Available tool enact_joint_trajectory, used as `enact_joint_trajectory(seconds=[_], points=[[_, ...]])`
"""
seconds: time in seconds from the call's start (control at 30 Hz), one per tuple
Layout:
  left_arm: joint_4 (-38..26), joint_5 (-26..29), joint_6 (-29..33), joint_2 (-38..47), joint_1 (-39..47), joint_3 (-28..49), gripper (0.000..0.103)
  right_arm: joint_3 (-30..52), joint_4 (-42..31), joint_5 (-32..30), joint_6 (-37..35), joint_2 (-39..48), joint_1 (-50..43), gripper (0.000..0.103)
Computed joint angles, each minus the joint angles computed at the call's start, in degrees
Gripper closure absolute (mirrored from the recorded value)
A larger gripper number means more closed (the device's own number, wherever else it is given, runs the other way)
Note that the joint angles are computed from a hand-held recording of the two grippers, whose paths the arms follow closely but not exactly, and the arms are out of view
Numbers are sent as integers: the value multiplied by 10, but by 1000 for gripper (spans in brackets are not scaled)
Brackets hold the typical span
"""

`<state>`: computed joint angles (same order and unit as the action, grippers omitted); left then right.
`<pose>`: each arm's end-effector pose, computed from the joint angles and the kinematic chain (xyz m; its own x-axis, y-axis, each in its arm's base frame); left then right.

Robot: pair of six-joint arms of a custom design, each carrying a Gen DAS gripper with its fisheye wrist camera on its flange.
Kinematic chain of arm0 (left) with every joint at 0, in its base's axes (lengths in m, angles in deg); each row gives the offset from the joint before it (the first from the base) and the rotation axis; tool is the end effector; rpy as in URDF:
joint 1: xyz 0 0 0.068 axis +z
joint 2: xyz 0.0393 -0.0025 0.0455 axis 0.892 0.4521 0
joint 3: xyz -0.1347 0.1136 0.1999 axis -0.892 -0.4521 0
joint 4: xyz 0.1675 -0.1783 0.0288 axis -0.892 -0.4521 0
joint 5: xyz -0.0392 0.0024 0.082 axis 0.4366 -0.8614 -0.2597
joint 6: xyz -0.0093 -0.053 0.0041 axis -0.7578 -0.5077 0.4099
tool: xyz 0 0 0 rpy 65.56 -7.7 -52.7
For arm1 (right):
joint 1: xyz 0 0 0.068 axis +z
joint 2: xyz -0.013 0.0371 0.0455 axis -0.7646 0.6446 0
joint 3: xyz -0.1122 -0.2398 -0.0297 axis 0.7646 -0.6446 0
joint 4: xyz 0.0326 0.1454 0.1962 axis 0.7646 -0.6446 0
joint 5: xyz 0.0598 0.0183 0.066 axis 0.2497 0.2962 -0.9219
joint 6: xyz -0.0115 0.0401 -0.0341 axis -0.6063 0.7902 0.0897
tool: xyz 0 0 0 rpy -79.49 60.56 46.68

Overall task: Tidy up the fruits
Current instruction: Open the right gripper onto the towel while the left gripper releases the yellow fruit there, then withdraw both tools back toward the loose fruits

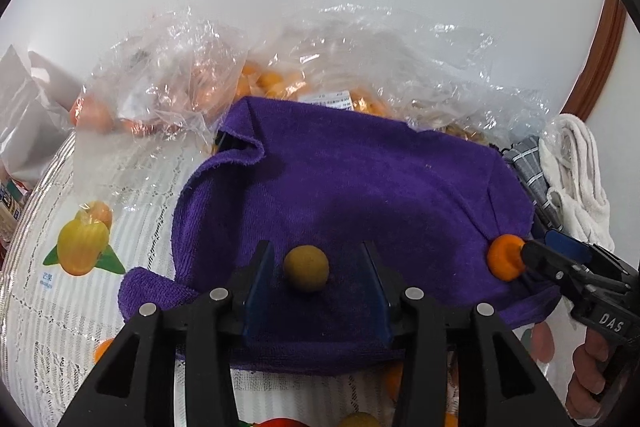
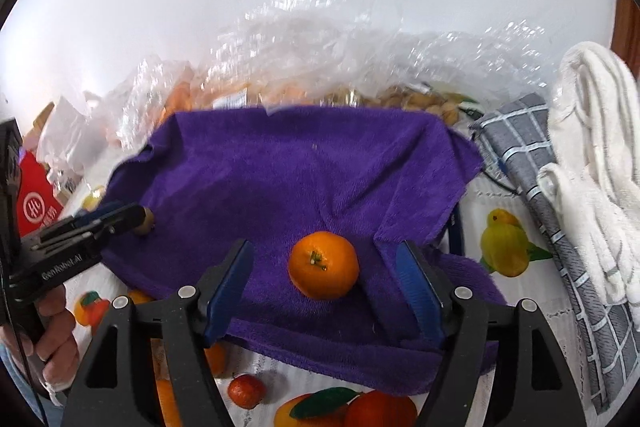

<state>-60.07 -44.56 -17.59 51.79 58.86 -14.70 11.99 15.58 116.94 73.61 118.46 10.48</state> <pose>0.2618 -0.0319 0.0766 -0.7385 0.1761 -0.6509 0.3830 0.9040 -0.1899 0.1705 0.2529 0.0762 -0.6800 0.2222 -0.6987 0.2081 0.9723 0.1067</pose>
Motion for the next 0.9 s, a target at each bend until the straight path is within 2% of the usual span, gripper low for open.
enact_joint_trajectory(seconds=[0.07,0.27,0.47,0.6,0.77,0.9], points=[[4,2,-3,-12,3,-7,61,-3,-6,15,11,-14,10,30],[24,0,-11,-90,9,-47,61,24,-96,30,69,-34,50,30],[-56,72,3,-226,66,-73,61,78,-233,39,183,-11,115,30],[-155,128,63,-272,137,-73,61,117,-298,44,223,11,151,30],[-182,140,149,-296,206,-104,61,138,-321,65,266,25,187,32],[-199,185,236,-272,300,-114,61,150,-316,56,275,42,199,37]])
